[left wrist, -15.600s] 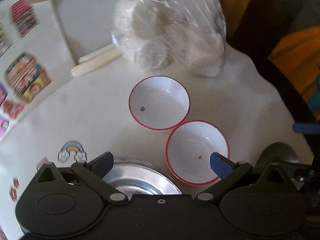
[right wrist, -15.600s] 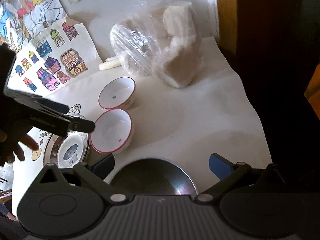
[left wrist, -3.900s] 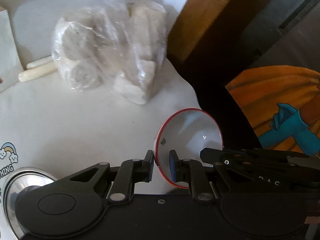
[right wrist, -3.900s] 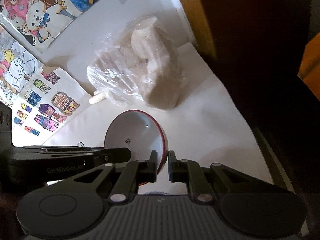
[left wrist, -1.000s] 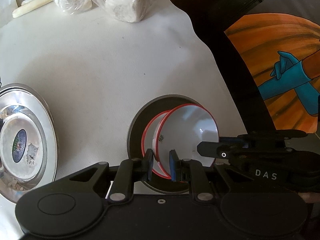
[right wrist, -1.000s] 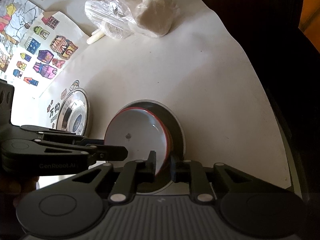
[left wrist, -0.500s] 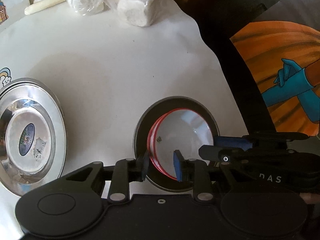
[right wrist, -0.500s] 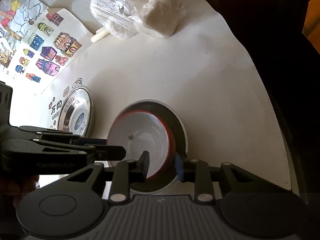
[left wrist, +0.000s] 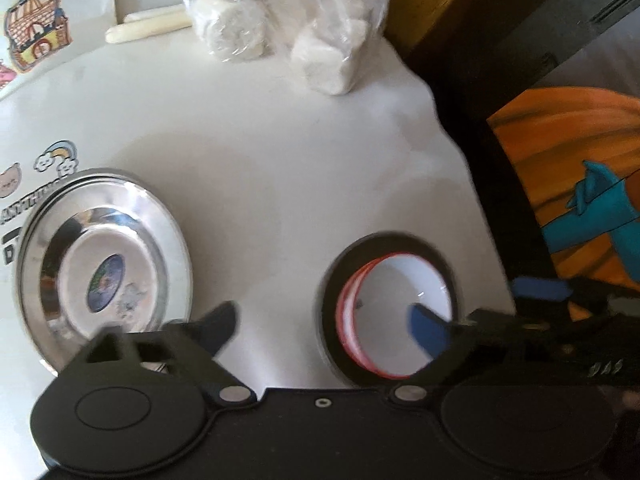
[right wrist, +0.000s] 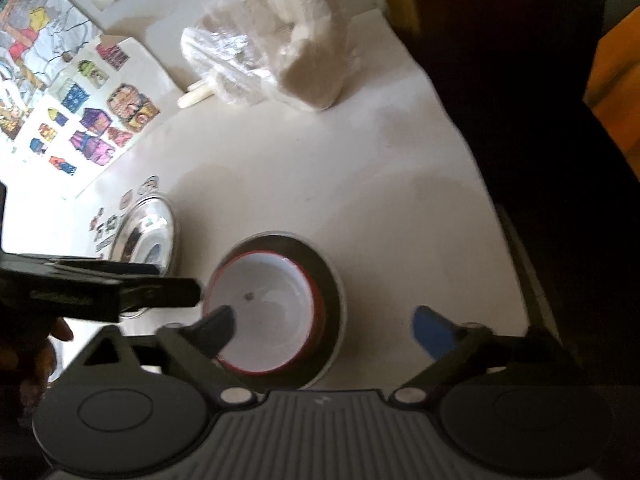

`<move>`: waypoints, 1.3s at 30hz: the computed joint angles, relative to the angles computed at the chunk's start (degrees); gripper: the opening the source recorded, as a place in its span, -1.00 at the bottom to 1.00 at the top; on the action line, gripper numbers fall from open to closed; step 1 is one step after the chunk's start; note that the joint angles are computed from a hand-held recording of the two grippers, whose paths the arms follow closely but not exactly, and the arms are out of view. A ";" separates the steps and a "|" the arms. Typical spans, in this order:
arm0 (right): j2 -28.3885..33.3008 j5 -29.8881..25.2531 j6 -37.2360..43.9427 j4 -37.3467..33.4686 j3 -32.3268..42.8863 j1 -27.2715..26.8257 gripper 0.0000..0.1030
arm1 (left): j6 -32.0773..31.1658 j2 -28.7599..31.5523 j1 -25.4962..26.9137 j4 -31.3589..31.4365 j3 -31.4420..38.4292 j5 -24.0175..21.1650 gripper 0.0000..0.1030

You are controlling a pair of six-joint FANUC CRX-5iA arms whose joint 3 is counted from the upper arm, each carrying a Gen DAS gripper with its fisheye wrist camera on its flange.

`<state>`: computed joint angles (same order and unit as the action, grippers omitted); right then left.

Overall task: Organize plates and bowls
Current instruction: 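Open both tools and withdraw them from the nested bowls, then close the left tool on the steel bowl rim while the right tool grips it too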

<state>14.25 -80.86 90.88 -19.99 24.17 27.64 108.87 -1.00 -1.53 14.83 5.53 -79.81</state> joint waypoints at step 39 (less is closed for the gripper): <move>4.51 -2.07 17.75 7.16 2.20 1.27 1.00 | 14.62 7.32 -10.96 -17.79 11.34 -14.59 0.99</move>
<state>18.76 -82.93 108.63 -12.83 26.38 28.91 123.48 6.31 -12.49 -2.96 16.87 -94.41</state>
